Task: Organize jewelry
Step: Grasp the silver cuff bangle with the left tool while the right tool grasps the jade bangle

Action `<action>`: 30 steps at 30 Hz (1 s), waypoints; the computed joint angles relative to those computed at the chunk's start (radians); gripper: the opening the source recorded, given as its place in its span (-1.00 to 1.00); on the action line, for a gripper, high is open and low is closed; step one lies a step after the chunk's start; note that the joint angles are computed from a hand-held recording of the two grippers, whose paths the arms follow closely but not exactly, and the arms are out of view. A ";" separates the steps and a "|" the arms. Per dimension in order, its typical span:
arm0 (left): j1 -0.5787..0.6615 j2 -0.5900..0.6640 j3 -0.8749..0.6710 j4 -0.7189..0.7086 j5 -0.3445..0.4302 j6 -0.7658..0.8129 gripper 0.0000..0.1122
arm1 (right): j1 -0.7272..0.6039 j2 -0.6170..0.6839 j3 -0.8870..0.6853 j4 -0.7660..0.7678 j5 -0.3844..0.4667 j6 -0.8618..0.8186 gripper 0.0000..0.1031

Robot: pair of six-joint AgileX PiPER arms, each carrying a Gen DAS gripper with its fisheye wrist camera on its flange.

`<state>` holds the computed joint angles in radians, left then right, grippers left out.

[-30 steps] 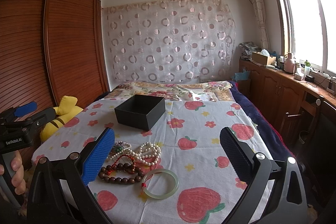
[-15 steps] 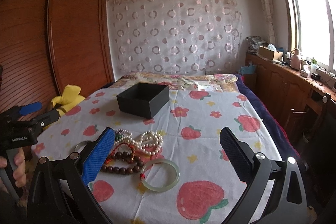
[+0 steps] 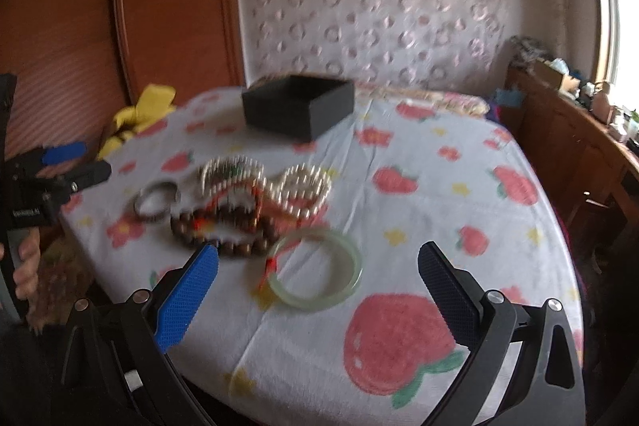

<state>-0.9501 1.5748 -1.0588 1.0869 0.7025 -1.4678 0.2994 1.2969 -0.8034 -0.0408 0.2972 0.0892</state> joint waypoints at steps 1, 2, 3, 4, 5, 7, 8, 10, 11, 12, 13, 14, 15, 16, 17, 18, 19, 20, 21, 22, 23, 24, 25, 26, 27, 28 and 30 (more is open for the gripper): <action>0.000 -0.001 0.003 -0.005 0.000 0.002 0.71 | -0.006 0.013 -0.002 0.050 0.006 -0.055 0.95; 0.010 0.000 0.013 -0.015 -0.013 0.010 0.71 | -0.011 0.025 -0.003 0.098 0.009 -0.108 0.92; 0.018 -0.002 0.022 -0.021 -0.022 0.016 0.71 | -0.011 0.034 -0.004 0.110 0.010 -0.122 0.90; 0.023 -0.004 0.029 -0.028 -0.030 0.020 0.71 | -0.009 0.048 -0.010 0.103 0.016 -0.119 0.89; 0.035 -0.004 0.037 -0.042 -0.048 0.031 0.71 | -0.008 0.061 -0.018 0.099 0.023 -0.122 0.82; 0.050 -0.003 0.047 -0.060 -0.074 0.044 0.71 | -0.013 0.087 -0.033 0.123 0.034 -0.156 0.70; 0.064 0.002 0.053 -0.077 -0.100 0.060 0.71 | -0.020 0.098 -0.043 0.135 0.042 -0.172 0.66; 0.076 0.010 0.057 -0.094 -0.122 0.077 0.71 | -0.024 0.115 -0.062 0.137 0.057 -0.176 0.63; 0.091 0.015 0.063 -0.108 -0.150 0.087 0.71 | -0.029 0.127 -0.073 0.138 0.066 -0.181 0.60; 0.088 0.016 0.065 -0.108 -0.154 0.082 0.71 | -0.032 0.137 -0.082 0.149 0.075 -0.195 0.58; 0.093 0.015 0.072 -0.109 -0.167 0.082 0.71 | -0.037 0.146 -0.090 0.181 0.086 -0.229 0.58; 0.095 0.017 0.073 -0.117 -0.175 0.087 0.71 | -0.040 0.153 -0.096 0.199 0.091 -0.251 0.57; 0.100 0.020 0.074 -0.123 -0.188 0.094 0.71 | -0.035 0.158 -0.098 0.193 0.092 -0.249 0.57; 0.103 0.021 0.072 -0.133 -0.195 0.106 0.71 | -0.026 0.164 -0.101 0.159 0.089 -0.220 0.56; 0.108 0.027 0.070 -0.144 -0.209 0.121 0.71 | -0.012 0.166 -0.101 0.106 0.086 -0.171 0.56; 0.113 0.033 0.066 -0.155 -0.220 0.135 0.71 | -0.010 0.170 -0.102 0.093 0.082 -0.162 0.56; 0.121 0.042 0.059 -0.180 -0.235 0.166 0.71 | -0.014 0.170 -0.101 0.105 0.079 -0.174 0.55; 0.126 0.048 0.052 -0.199 -0.245 0.190 0.71 | -0.016 0.166 -0.095 0.103 0.073 -0.174 0.47; 0.136 0.056 0.043 -0.229 -0.262 0.227 0.71 | -0.021 0.165 -0.093 0.118 0.069 -0.193 0.45; 0.147 0.065 0.032 -0.260 -0.277 0.263 0.71 | -0.025 0.163 -0.090 0.132 0.070 -0.211 0.45; 0.154 0.068 0.028 -0.280 -0.288 0.286 0.69 | -0.031 0.159 -0.086 0.160 0.072 -0.253 0.44; 0.157 0.075 0.021 -0.303 -0.296 0.311 0.58 | -0.031 0.161 -0.091 0.165 0.079 -0.264 0.44; 0.166 0.090 0.002 -0.355 -0.301 0.373 0.46 | -0.036 0.161 -0.095 0.175 0.088 -0.277 0.44; 0.168 0.096 -0.006 -0.373 -0.302 0.396 0.42 | -0.042 0.158 -0.093 0.180 0.090 -0.283 0.44; 0.170 0.106 -0.018 -0.391 -0.301 0.423 0.32 | -0.046 0.153 -0.088 0.179 0.090 -0.283 0.44; 0.171 0.111 -0.021 -0.398 -0.300 0.434 0.22 | -0.051 0.149 -0.084 0.179 0.089 -0.282 0.44; 0.180 0.125 -0.038 -0.454 -0.302 0.502 0.13 | -0.059 0.144 -0.079 0.181 0.089 -0.284 0.44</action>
<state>-0.7697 1.6995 -1.0966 0.6330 0.4004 -0.9656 0.2408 1.4409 -0.8822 0.1406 0.3861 -0.1953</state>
